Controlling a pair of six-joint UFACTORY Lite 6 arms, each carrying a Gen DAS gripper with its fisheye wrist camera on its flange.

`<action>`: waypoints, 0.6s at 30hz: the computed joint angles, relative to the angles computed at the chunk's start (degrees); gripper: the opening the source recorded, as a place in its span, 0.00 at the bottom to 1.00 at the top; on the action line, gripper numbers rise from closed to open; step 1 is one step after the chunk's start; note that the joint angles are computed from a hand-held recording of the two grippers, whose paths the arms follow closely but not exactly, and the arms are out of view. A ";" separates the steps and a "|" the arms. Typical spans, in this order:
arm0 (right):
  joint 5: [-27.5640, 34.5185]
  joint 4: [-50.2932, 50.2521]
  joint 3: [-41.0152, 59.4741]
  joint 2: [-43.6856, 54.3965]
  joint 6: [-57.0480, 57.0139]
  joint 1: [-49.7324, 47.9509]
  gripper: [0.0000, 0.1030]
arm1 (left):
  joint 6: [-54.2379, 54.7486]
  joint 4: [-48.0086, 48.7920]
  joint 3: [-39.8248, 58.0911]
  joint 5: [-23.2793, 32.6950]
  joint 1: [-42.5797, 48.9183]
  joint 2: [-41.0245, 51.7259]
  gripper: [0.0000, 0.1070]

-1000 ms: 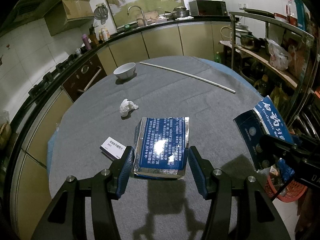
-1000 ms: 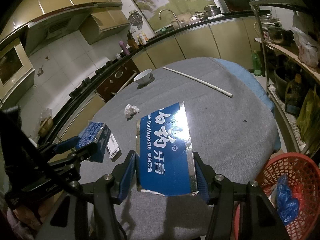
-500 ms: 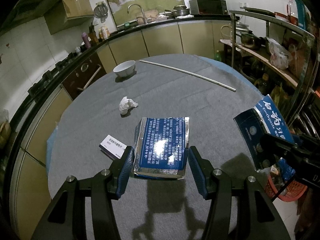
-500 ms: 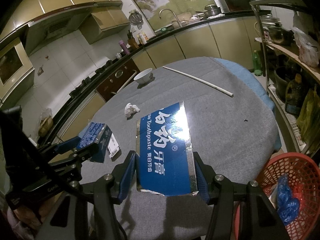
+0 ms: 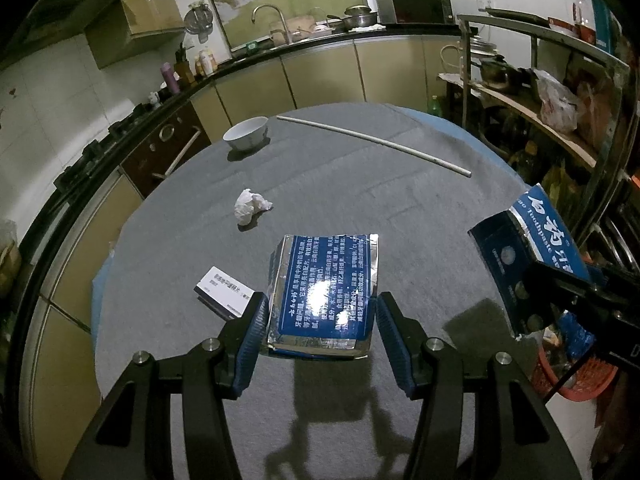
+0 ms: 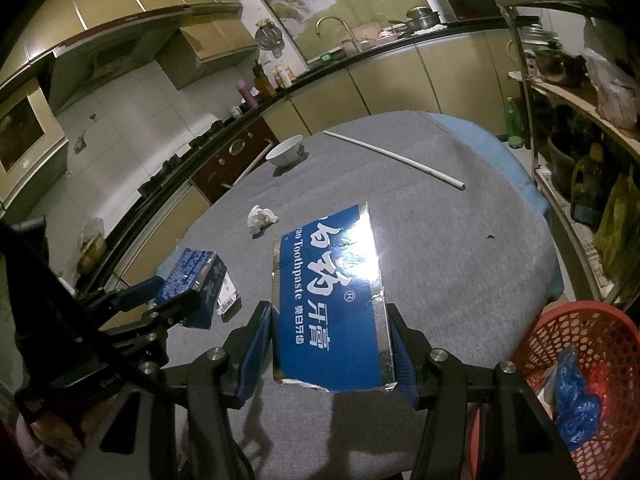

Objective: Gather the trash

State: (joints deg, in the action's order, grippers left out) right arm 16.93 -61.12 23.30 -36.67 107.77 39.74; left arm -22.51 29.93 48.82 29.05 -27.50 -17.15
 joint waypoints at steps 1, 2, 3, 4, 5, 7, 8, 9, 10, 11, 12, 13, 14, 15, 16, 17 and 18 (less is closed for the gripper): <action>-0.20 -0.18 -0.22 -0.14 0.29 -0.13 0.56 | -0.27 0.35 -0.02 0.02 -0.11 0.07 0.53; -0.58 -0.12 -0.32 -0.10 0.12 -0.51 0.56 | -0.28 0.37 -0.01 0.01 -0.16 0.20 0.53; -0.78 0.21 -0.61 -0.39 -0.32 -0.80 0.56 | -0.18 0.23 0.01 0.02 -0.21 0.27 0.53; -0.70 -0.12 -0.77 -0.50 0.05 -0.79 0.56 | 0.15 -0.02 0.08 -0.01 -0.14 0.39 0.53; -0.58 0.11 -0.80 -0.64 -0.10 -0.76 0.56 | -0.10 0.31 0.07 0.02 -0.30 0.49 0.53; -0.92 0.49 -1.21 -1.12 -0.38 -1.17 0.56 | -0.40 0.74 0.19 0.00 -0.55 0.77 0.53; -0.87 0.74 -1.37 -1.40 -0.62 -1.27 0.56 | -0.42 0.77 0.28 0.02 -0.66 0.98 0.53; -0.82 0.81 -1.60 -1.72 -0.64 -1.37 0.56 | -0.63 0.96 0.19 0.02 -0.84 1.04 0.53; -0.98 1.48 -1.82 -2.08 -1.37 -1.68 0.56 | -0.61 1.03 0.32 0.10 -0.95 1.13 0.53; -1.09 1.94 -2.10 -2.47 -1.79 -1.87 0.56 | -1.06 1.55 0.47 0.17 -1.26 1.39 0.53; -1.10 2.33 -2.39 -2.90 -2.19 -2.06 0.56 | -0.97 1.56 0.44 0.17 -1.35 1.36 0.53; -0.50 2.64 -2.69 -3.54 -2.30 -1.66 0.56 | -0.56 1.32 0.57 0.12 -1.32 1.46 0.53; -0.40 3.55 -2.99 -4.15 -3.30 -1.87 0.56 | -0.75 1.50 0.82 0.21 -1.68 1.74 0.53; -0.35 4.57 -3.38 -4.92 -4.31 -2.15 0.56 | -1.89 2.33 0.93 0.41 -2.45 2.04 0.53; -0.19 5.69 -3.77 -5.78 -5.34 -2.43 0.56 | -2.54 3.01 1.17 0.61 -3.16 2.41 0.53; 0.24 6.44 -4.08 -6.57 -5.92 -2.38 0.56 | -3.37 3.79 1.36 0.85 -3.95 2.71 0.53; 0.47 8.03 -4.63 -7.85 -7.58 -2.85 0.56 | -4.14 4.41 1.56 1.06 -4.62 3.01 0.53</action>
State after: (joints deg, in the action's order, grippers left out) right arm 17.41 -53.09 18.67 -44.52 100.19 36.89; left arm -26.65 34.35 50.38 30.11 -32.12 -14.14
